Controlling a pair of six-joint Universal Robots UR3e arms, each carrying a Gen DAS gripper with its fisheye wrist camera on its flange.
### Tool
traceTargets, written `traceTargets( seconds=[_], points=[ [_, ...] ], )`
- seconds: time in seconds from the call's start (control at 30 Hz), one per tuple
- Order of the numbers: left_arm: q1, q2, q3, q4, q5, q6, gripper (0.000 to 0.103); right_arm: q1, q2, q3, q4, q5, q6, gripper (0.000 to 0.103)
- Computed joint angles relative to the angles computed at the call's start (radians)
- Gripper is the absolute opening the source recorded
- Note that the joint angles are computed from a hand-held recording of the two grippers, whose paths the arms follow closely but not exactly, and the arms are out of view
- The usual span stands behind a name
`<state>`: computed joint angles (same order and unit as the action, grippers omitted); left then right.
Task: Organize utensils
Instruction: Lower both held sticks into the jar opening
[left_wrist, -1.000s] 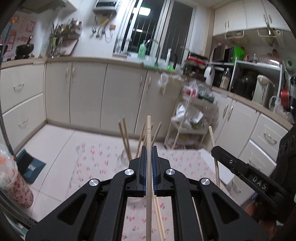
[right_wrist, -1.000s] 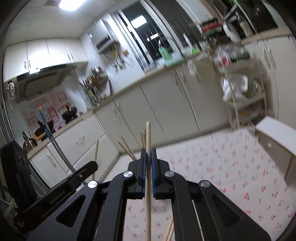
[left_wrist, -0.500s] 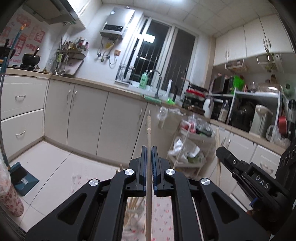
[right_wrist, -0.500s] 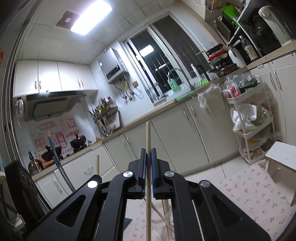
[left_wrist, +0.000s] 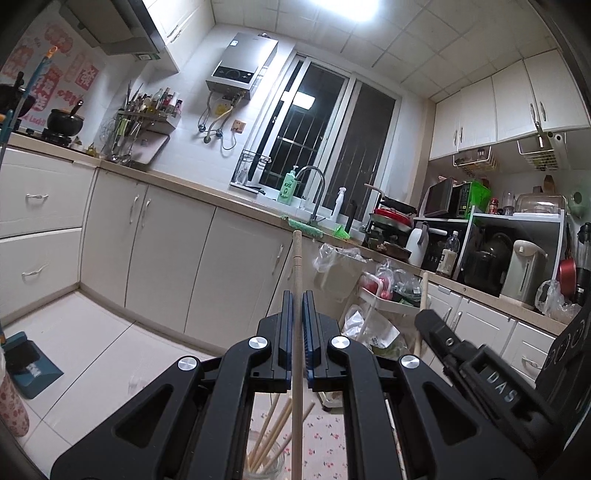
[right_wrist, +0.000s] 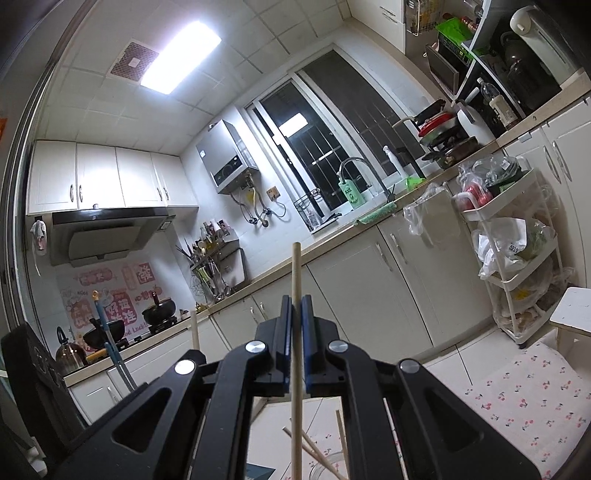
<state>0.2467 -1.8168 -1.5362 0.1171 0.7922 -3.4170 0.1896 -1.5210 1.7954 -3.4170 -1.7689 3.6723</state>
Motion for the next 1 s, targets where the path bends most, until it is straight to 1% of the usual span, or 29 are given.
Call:
traceTargets(
  seconds=[0.07,0.2,0.37,0.77,1.0],
  points=[
    [-0.007,-0.013,0.011,0.001,0.008,-0.001,0.005,-0.006,0.03,-0.015,-0.013,0.004,0.0,0.006],
    [-0.04,-0.101,0.1,-0.007,0.055,-0.014,0.005,-0.022,0.084,-0.046,-0.036,0.015,0.004,0.006],
    [-0.064,-0.18,0.158,-0.002,0.097,-0.02,0.005,-0.03,0.145,-0.071,-0.063,0.021,0.007,0.006],
    [-0.09,-0.327,0.272,0.021,0.143,-0.042,0.005,-0.033,0.269,-0.117,-0.111,0.034,0.003,0.006],
    [-0.096,-0.374,0.284,0.047,0.16,-0.055,0.005,-0.034,0.324,-0.14,-0.133,0.04,-0.01,0.006]
  ],
)
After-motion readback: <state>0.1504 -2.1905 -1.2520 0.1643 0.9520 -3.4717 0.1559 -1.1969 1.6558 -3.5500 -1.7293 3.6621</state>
